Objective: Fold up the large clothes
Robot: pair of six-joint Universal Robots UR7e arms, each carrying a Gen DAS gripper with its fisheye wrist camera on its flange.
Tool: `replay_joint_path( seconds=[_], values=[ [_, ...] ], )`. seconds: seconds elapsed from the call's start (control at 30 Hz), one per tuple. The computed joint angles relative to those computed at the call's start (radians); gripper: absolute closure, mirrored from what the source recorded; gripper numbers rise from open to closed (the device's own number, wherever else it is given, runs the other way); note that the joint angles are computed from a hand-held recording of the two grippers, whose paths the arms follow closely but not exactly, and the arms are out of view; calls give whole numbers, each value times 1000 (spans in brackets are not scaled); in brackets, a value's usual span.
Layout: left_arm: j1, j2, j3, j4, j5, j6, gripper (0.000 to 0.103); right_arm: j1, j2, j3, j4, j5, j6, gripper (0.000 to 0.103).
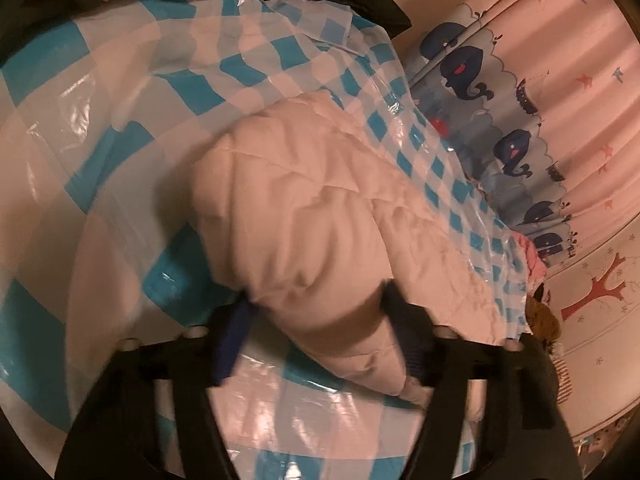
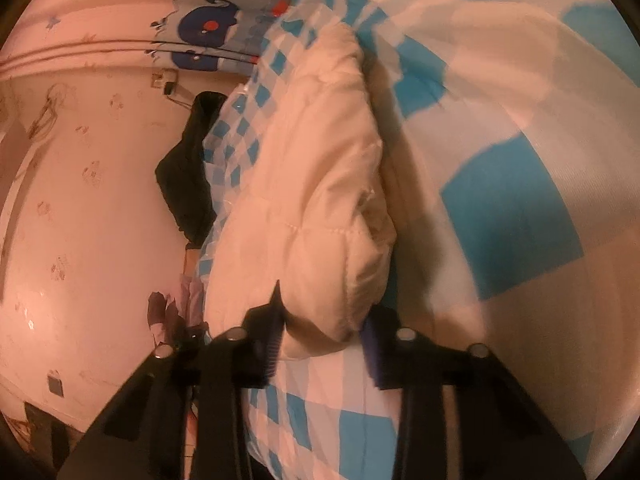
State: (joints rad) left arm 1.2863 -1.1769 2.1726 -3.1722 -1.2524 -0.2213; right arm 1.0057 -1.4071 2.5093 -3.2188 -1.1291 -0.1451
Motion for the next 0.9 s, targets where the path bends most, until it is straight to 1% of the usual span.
replay_joint_path(
  seconds=[0.03,0.1,0.13,0.2,0.23,0.3,0.43,0.5,0.57,0.6,0.63,0.67,0.7,0.73,0.77,0.83,0.9],
  values=[
    [-1,-2,-3,12,2,14,57,11,-4,2,-10,-12,-8,73],
    [-10,-5,-1,19,14,41,66,11,-12,6,-13,-6,-20,75],
    [-17,-8,2,29,24,59,68,13,-16,8,-12,-1,-20,75],
    [-16,-21,5,52,10,67,73,11,-36,16,6,10,-33,77],
    [-4,-37,10,77,-25,61,74,9,-49,22,18,10,-42,77],
    [6,-66,21,118,-64,51,75,2,-69,31,34,14,-53,77],
    [-17,-125,75,167,-71,47,75,-45,-172,81,114,38,-106,78],
    [-24,-155,109,181,-83,39,75,-57,-206,99,138,38,-121,78],
    [-22,-176,134,190,-100,23,75,-71,-243,109,186,34,-142,78],
    [-23,-187,145,198,-100,16,75,-76,-260,104,234,33,-153,78],
    [-23,-196,152,207,-95,8,73,-81,-268,103,261,35,-153,73],
    [-18,-201,153,211,-99,-5,70,-89,-276,97,292,32,-146,67],
    [-10,-207,151,219,-107,-23,66,-92,-277,88,324,38,-146,55],
    [-3,-211,148,223,-113,-38,64,-98,-275,84,327,41,-137,51],
    [-1,-213,147,222,-108,-49,61,-95,-272,82,318,34,-124,49],
    [6,-209,137,223,-114,-69,59,-94,-256,70,304,39,-110,45],
    [11,-199,125,221,-119,-90,55,-90,-230,60,276,36,-86,44]
  ],
)
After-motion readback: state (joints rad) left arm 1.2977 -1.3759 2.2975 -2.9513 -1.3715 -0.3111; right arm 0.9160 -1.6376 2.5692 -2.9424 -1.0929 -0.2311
